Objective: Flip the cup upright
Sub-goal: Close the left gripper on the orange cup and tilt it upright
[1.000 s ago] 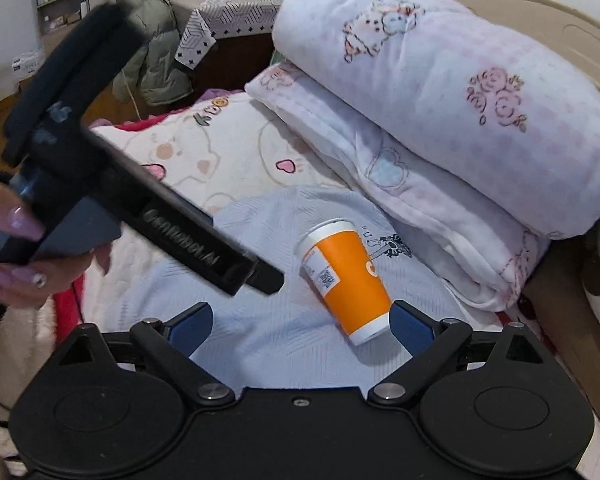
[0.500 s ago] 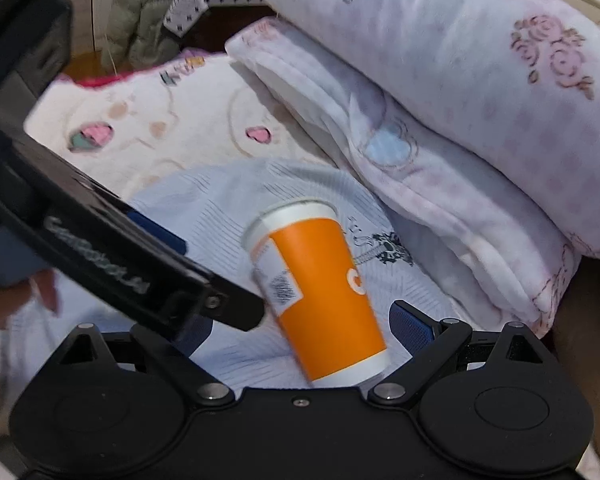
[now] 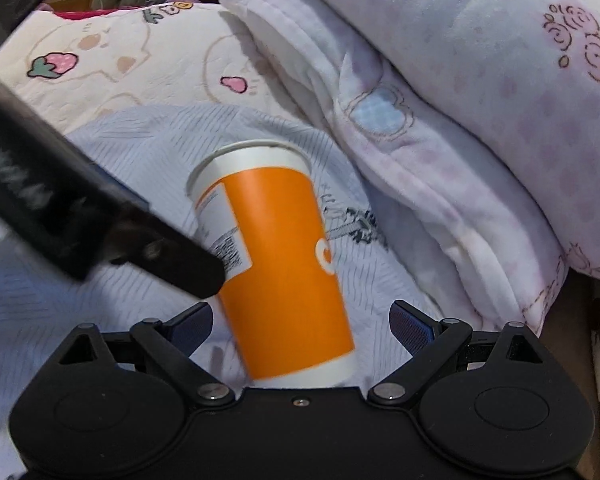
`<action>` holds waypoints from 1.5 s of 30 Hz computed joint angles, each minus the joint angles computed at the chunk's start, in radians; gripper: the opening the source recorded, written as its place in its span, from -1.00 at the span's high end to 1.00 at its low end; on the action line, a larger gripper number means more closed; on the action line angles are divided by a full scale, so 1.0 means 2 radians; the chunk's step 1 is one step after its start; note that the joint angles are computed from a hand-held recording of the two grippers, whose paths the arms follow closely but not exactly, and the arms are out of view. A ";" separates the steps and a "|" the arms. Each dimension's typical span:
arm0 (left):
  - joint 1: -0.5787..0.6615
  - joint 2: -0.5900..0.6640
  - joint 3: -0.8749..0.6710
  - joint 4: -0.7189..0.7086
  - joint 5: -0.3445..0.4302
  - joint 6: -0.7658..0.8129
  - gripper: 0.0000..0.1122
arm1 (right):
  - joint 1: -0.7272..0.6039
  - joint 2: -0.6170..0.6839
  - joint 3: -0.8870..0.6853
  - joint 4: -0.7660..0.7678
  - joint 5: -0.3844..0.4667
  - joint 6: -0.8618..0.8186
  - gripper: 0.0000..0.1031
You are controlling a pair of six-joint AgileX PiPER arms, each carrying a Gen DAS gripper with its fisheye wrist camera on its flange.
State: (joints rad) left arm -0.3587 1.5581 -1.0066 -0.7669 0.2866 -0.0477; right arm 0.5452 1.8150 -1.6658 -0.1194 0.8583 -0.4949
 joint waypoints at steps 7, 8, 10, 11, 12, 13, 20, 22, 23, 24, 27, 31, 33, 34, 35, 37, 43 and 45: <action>0.001 0.000 0.002 -0.012 -0.002 0.005 -0.52 | 0.008 0.015 -0.017 0.003 0.024 0.020 -0.51; -0.002 -0.002 0.003 0.009 -0.009 -0.022 -0.48 | 0.008 0.016 -0.021 0.004 0.028 0.031 -0.51; -0.006 -0.009 0.012 -0.002 -0.023 -0.015 -0.45 | 0.010 0.018 -0.028 0.002 0.038 0.060 -0.50; -0.007 -0.012 0.011 0.004 -0.021 -0.020 -0.45 | 0.012 0.019 -0.031 -0.001 0.044 0.078 -0.50; -0.007 -0.014 0.010 0.011 -0.016 -0.026 -0.45 | 0.013 0.017 -0.031 0.000 0.050 0.092 -0.50; -0.005 -0.017 0.010 -0.003 -0.010 -0.013 -0.45 | 0.012 0.013 -0.030 0.008 0.055 0.099 -0.50; -0.003 -0.021 0.001 -0.013 0.038 -0.018 -0.45 | 0.007 -0.017 -0.008 0.044 0.095 0.184 -0.48; -0.017 -0.026 -0.006 0.049 0.042 -0.074 -0.45 | 0.003 -0.026 0.003 0.047 0.096 0.214 -0.48; -0.022 -0.027 -0.009 0.060 0.045 -0.083 -0.45 | -0.002 -0.031 0.006 0.057 0.099 0.222 -0.48; -0.026 -0.028 -0.012 0.069 0.052 -0.091 -0.45 | -0.007 -0.036 0.010 0.068 0.102 0.228 -0.47; -0.032 -0.031 -0.014 0.078 0.072 -0.098 -0.45 | -0.015 -0.055 0.025 0.086 0.107 0.247 -0.41; -0.038 -0.025 -0.032 0.081 0.131 -0.085 -0.44 | 0.008 -0.114 0.098 0.051 0.080 0.323 -0.40; -0.047 -0.027 -0.034 0.085 0.146 -0.080 -0.44 | 0.020 -0.145 0.139 0.038 0.062 0.356 -0.40; -0.049 -0.028 -0.033 0.070 0.153 -0.065 -0.44 | 0.025 -0.157 0.154 0.035 0.061 0.372 -0.40; -0.047 -0.027 -0.031 0.044 0.161 -0.043 -0.44 | 0.029 -0.169 0.167 0.029 0.060 0.391 -0.40; -0.047 -0.025 -0.029 0.000 0.171 -0.011 -0.44 | 0.027 -0.194 0.188 0.036 0.062 0.410 -0.39; -0.067 -0.024 -0.033 -0.009 0.177 -0.001 -0.44 | 0.001 -0.233 0.213 0.071 0.116 0.431 -0.39; -0.072 -0.020 -0.034 -0.009 0.176 -0.001 -0.44 | -0.018 -0.245 0.229 0.100 0.124 0.425 -0.39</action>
State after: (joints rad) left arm -0.5035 1.5171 -1.0756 -0.7855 0.6384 -0.0498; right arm 0.5090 1.3249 -1.2086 0.0812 1.1065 0.3552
